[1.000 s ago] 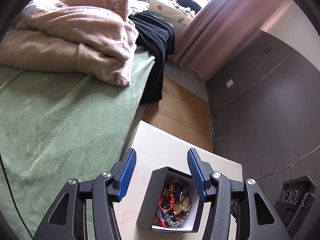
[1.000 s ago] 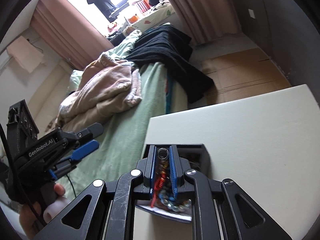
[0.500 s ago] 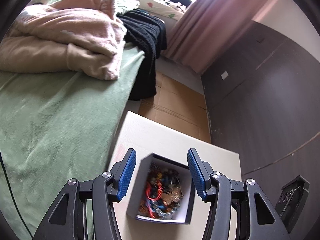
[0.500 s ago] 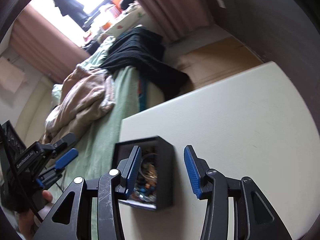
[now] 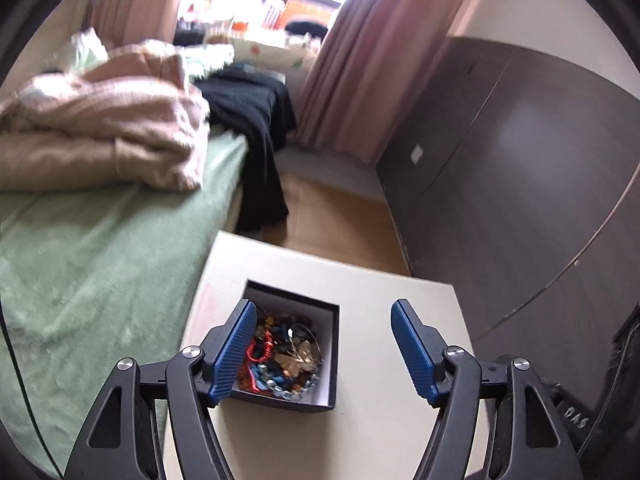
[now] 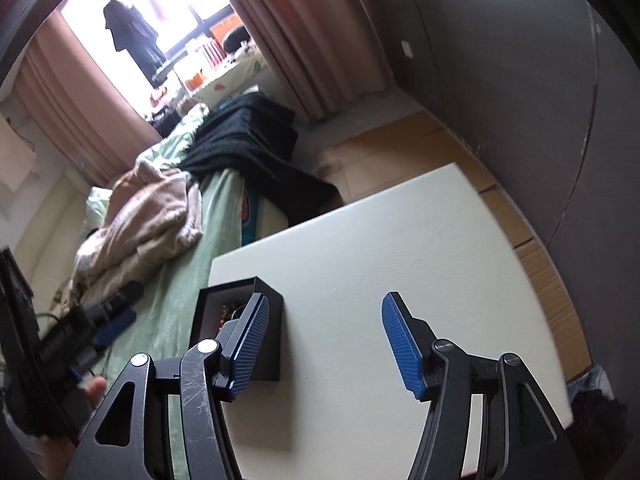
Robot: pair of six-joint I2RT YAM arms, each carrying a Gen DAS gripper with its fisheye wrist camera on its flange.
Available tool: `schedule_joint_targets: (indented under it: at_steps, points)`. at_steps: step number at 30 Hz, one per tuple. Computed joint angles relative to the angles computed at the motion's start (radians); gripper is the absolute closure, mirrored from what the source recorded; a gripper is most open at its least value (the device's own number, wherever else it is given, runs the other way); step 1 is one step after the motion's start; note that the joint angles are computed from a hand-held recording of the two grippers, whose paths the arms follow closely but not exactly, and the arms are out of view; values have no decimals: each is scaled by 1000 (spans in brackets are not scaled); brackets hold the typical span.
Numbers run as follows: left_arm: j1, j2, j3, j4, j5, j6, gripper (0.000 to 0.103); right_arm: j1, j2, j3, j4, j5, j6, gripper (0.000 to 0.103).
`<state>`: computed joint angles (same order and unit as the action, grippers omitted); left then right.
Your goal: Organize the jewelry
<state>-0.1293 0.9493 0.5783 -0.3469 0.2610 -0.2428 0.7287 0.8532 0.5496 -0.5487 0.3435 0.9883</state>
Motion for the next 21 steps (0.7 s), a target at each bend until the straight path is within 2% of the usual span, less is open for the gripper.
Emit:
schedule_joint_targets:
  at_steps: [2, 4, 5, 6, 9, 10, 13, 15, 21]
  points:
    - [-1, -57, -17, -9, 0, -4, 23, 51, -40, 16, -87, 73, 31, 41]
    - [-21, -107, -29, -24, -14, -12, 14, 98, -71, 29, -154, 130, 59, 29]
    - [-43, -131, -38, -26, -33, -15, 13, 125, -87, 35, -189, 156, 81, 17]
    - [-75, -168, -53, -31, -58, -13, 10, 156, -97, 41, -222, 182, 106, 11]
    - [-133, -249, -84, -42, -61, -9, 8, 243, -108, 69, -326, 253, 184, 10]
    - [-141, -260, -83, -50, -61, -2, 4, 265, -106, 75, -350, 266, 206, 10]
    - [-205, -334, -84, -83, -132, 9, 1, 358, -110, 97, -451, 315, 304, 9]
    - [-205, -371, -84, -104, -137, 12, 1, 441, -101, 114, -534, 353, 396, 1]
    - [-208, -419, -95, -143, -142, 22, 1, 505, -68, 129, -564, 360, 429, 0]
